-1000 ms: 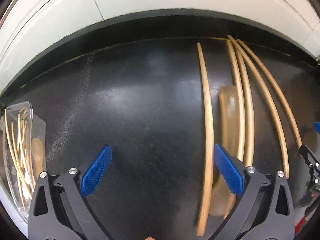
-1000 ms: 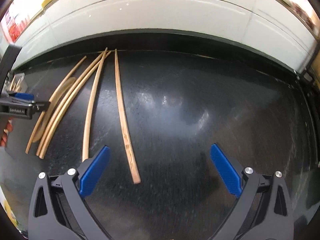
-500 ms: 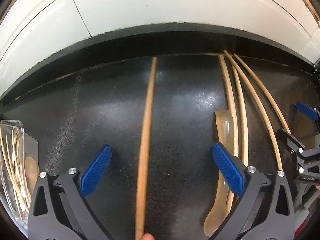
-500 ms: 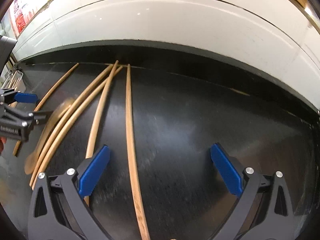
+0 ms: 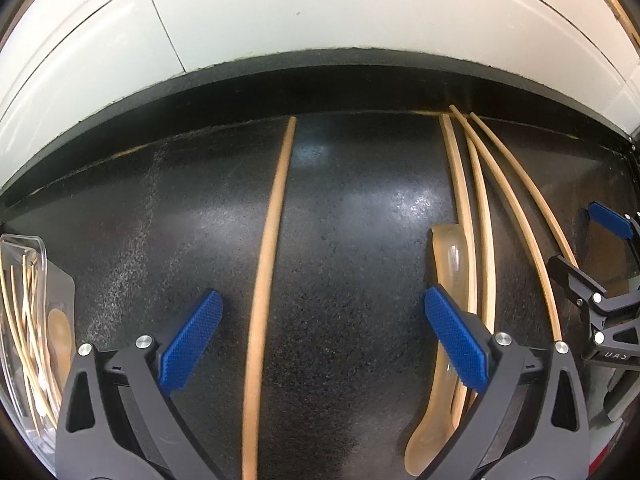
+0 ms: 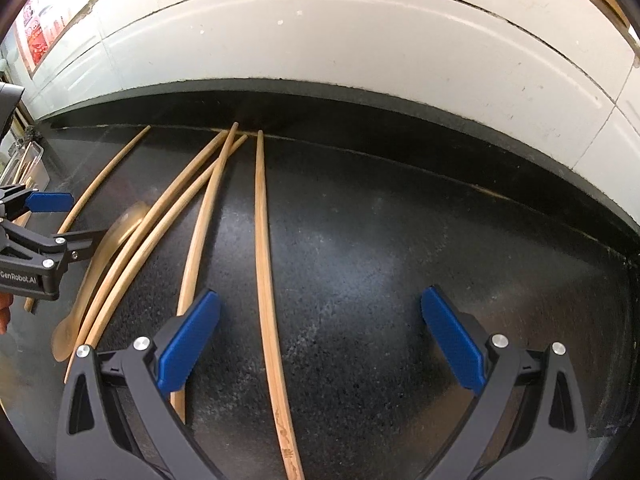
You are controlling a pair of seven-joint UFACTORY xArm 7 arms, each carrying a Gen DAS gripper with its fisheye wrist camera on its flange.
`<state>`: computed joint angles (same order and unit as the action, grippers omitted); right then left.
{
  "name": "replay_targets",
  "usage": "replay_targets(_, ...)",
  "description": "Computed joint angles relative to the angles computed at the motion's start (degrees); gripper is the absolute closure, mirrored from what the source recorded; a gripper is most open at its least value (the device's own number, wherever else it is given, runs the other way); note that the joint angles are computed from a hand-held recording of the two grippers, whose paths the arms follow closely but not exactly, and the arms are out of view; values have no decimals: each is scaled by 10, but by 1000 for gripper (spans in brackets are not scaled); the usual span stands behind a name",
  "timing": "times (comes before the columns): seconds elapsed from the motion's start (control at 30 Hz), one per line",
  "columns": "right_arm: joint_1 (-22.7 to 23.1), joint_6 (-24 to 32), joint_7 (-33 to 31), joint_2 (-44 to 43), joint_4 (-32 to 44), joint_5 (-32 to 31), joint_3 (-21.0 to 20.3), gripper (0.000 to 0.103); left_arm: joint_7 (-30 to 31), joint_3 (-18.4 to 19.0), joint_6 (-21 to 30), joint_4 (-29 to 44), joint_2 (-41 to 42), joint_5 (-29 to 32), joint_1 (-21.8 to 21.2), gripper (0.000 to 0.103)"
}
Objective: Organize utensils
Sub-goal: 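Move both tools back to the pile and close each on a chopstick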
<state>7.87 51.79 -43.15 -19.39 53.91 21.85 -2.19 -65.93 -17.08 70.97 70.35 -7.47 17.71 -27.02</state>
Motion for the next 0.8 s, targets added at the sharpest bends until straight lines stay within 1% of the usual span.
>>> replay_targets(0.13, -2, 7, 28, 8, 12, -18, 11, 5, -2, -1, 4, 4, 2, -1, -1, 5)
replay_targets(0.33, 1, 26, 21, 11, 23, -22, 8, 5, -3, -1, 7, 11, 7, -2, -5, 5)
replay_targets(0.43, -1, 37, 31, 16, 31, -31, 13, 5, -6, -1, 4, 5, 5, -2, -5, 5)
replay_targets(0.6, -1, 28, 51, 21, 35, -38, 21, 5, -1, -3, -1, -3, -2, 10, -7, 5)
replay_targets(0.63, 0, 25, 51, 21, 34, -37, 21, 7, -1, -3, -1, -4, -4, 8, -7, 5)
replay_targets(0.7, 4, 28, 47, 23, 38, -36, 21, 17, 2, -7, -2, 0, -4, 16, -8, 16)
replay_targets(0.73, 7, 28, 42, 18, 37, -31, 20, 33, 0, -10, 0, 5, -2, 25, -9, 37)
replay_targets(0.77, 8, 25, 43, 11, 33, -30, 21, 56, -4, -15, 10, 15, 2, 42, -10, 80)
replay_targets(0.8, 10, 27, 43, 7, 32, -27, 21, 72, -2, -17, 25, 26, 9, 48, -12, 95)
